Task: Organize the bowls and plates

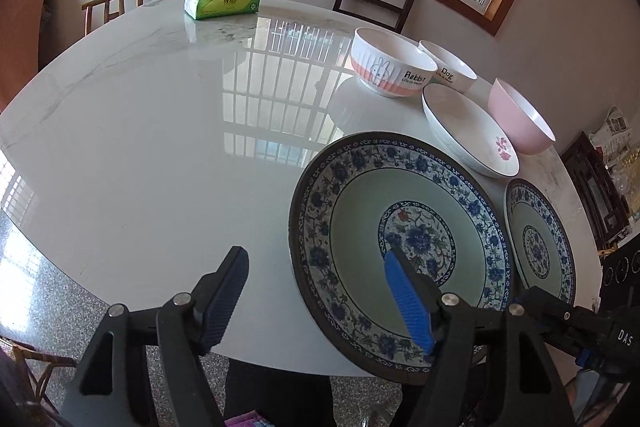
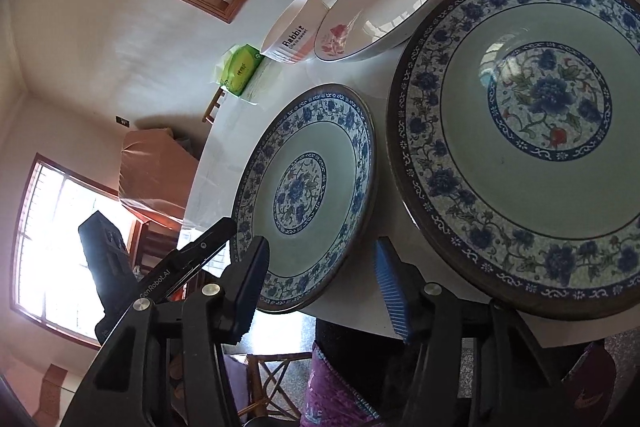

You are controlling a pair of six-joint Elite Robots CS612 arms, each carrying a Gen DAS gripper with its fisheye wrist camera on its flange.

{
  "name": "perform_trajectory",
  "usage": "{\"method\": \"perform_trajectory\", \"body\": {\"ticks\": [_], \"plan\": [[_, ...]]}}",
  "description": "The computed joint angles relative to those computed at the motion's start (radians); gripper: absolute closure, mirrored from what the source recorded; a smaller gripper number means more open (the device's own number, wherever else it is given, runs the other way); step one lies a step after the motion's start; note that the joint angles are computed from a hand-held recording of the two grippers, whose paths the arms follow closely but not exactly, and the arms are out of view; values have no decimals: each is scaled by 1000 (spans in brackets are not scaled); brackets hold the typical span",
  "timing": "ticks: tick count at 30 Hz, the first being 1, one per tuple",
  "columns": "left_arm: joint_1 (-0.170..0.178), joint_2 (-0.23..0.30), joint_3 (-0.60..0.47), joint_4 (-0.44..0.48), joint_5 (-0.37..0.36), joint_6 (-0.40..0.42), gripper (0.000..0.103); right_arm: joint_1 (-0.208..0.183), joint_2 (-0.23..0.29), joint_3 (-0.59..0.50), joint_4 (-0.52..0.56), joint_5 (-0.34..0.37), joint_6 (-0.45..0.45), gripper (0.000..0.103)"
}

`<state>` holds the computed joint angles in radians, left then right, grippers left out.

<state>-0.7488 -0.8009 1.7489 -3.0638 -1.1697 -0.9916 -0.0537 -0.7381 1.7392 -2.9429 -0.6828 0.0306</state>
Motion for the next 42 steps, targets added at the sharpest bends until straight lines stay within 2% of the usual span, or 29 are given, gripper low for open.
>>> {"method": "perform_trajectory", "body": {"ticks": [4,5,7,9,11,16,18,23,42], "plan": [[9,7,-3,-6,-30,2,38,7,3,-13,17,-19,7,55],[10,8,-4,-2,-34,1,44,8,4,-15,20,-18,7,57],[13,11,-9,9,-46,8,66,11,8,-22,23,-24,5,61],[16,15,-15,14,-63,18,75,15,10,-26,23,-30,3,68],[12,16,-17,20,-39,22,75,19,11,-29,21,-41,2,70],[9,16,-14,20,-3,12,78,22,18,-31,16,-70,-8,86],[7,15,-14,28,16,11,80,24,19,-33,13,-75,-13,87],[1,4,-10,61,85,3,91,35,26,-45,4,-89,-16,88],[24,-18,29,75,126,-87,92,77,38,-86,25,-101,-82,88]]}}
